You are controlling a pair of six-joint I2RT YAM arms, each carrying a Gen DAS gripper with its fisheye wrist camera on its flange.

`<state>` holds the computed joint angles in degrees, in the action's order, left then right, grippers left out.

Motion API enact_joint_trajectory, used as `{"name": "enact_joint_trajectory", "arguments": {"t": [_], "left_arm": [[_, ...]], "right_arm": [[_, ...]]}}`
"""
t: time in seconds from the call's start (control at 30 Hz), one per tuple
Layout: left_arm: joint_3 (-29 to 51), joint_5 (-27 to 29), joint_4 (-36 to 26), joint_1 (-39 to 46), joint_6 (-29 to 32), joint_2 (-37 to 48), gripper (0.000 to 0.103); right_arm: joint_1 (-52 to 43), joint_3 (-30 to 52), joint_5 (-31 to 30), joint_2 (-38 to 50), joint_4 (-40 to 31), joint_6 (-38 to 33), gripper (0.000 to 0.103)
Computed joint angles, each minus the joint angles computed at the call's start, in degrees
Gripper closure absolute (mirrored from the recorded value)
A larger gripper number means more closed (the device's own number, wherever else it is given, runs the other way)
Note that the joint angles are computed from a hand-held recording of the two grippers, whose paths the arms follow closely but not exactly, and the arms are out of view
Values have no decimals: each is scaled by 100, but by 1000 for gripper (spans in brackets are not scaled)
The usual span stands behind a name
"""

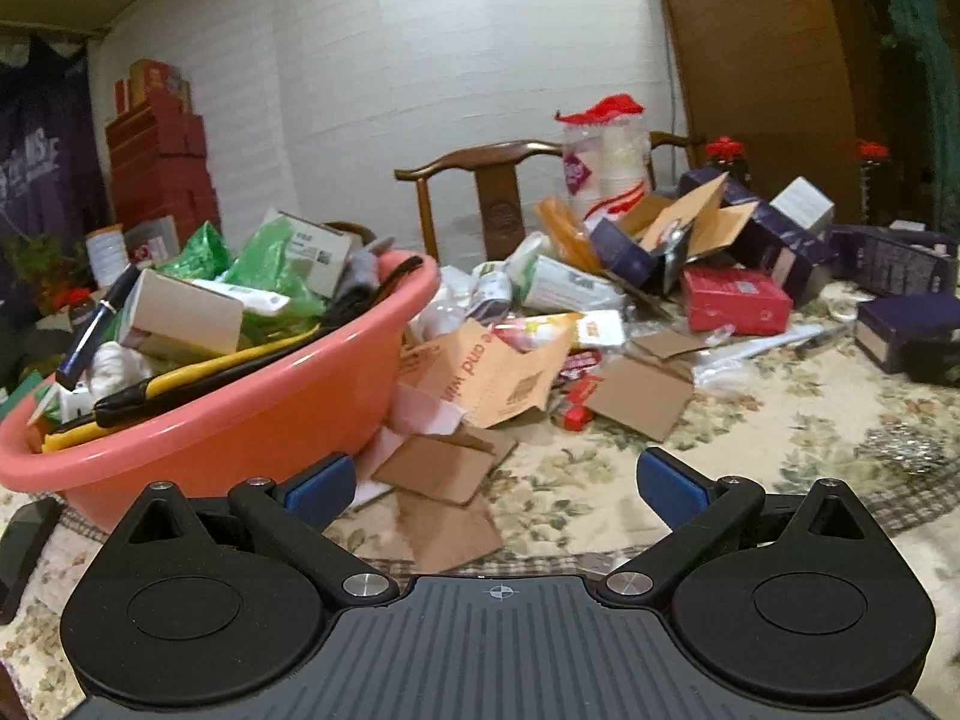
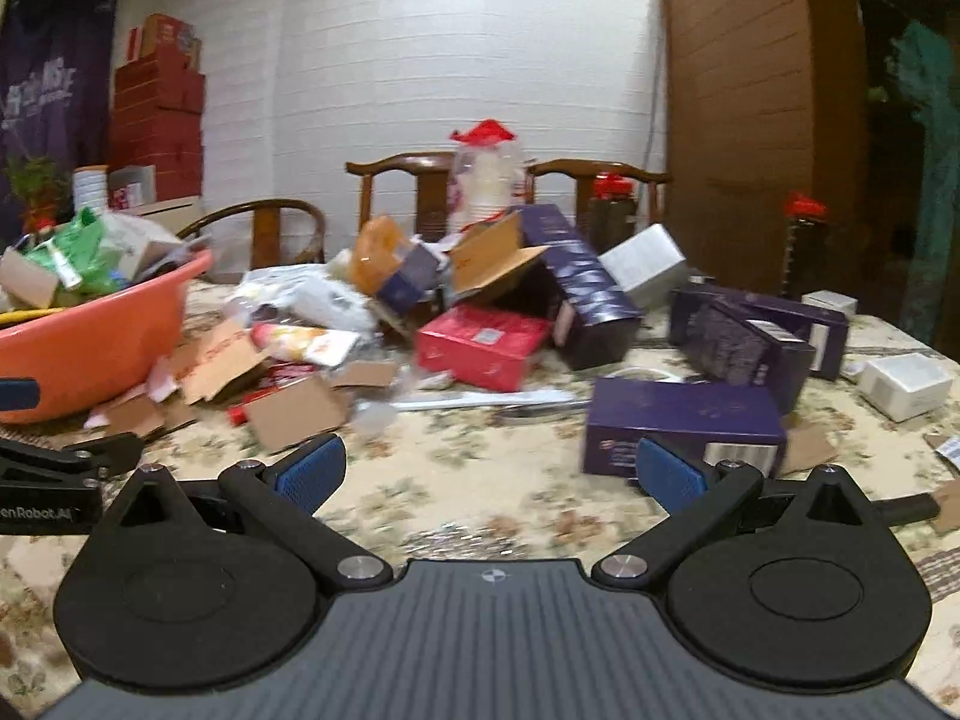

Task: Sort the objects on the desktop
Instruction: 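Withdraw both tools from the basin back over the table, then close the right gripper on a cardboard piece while the left gripper grasps another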

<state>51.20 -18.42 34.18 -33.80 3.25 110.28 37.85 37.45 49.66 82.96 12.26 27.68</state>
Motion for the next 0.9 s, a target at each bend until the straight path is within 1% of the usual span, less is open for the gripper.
{"name": "enact_joint_trajectory", "arguments": {"t": [0.07,0.13,0.2,0.27,0.3,0.43,0.53,0.6,0.67,0.73,0.8,0.9], "left_arm": [[-4,3,-47,68,-32,21,0],[-64,17,-50,158,-87,8,0],[-40,49,-175,258,-136,-2,0],[70,51,-289,353,-196,33,0],[158,24,-372,390,-213,71,0],[530,23,-693,469,-184,278,0],[814,201,-1052,536,-217,408,0],[967,381,-1272,600,-248,468,0],[1132,389,-1450,635,-263,558,0],[1399,350,-1813,652,-309,686,0],[1655,442,-2169,689,-372,810,1],[1743,515,-2183,724,-360,872,0]], "right_arm": [[-177,-129,-424,-160,201,-55,1],[-431,-108,-1135,-192,378,-232,1],[-639,141,-1641,-35,388,-296,0],[-823,588,-2090,329,386,-467,1],[-866,872,-2208,532,256,-548,0],[-954,2002,-2384,1450,-245,-1041,1],[-1031,2688,-2486,2002,-623,-1338,0],[-1079,2958,-2562,2236,-774,-1455,0],[-1144,3209,-2709,2448,-980,-1538,1],[-1176,3383,-2711,2646,-1042,-1568,1],[-1211,3557,-2696,2825,-1173,-1557,0],[-1288,3788,-2812,3050,-1386,-1519,1]]}}
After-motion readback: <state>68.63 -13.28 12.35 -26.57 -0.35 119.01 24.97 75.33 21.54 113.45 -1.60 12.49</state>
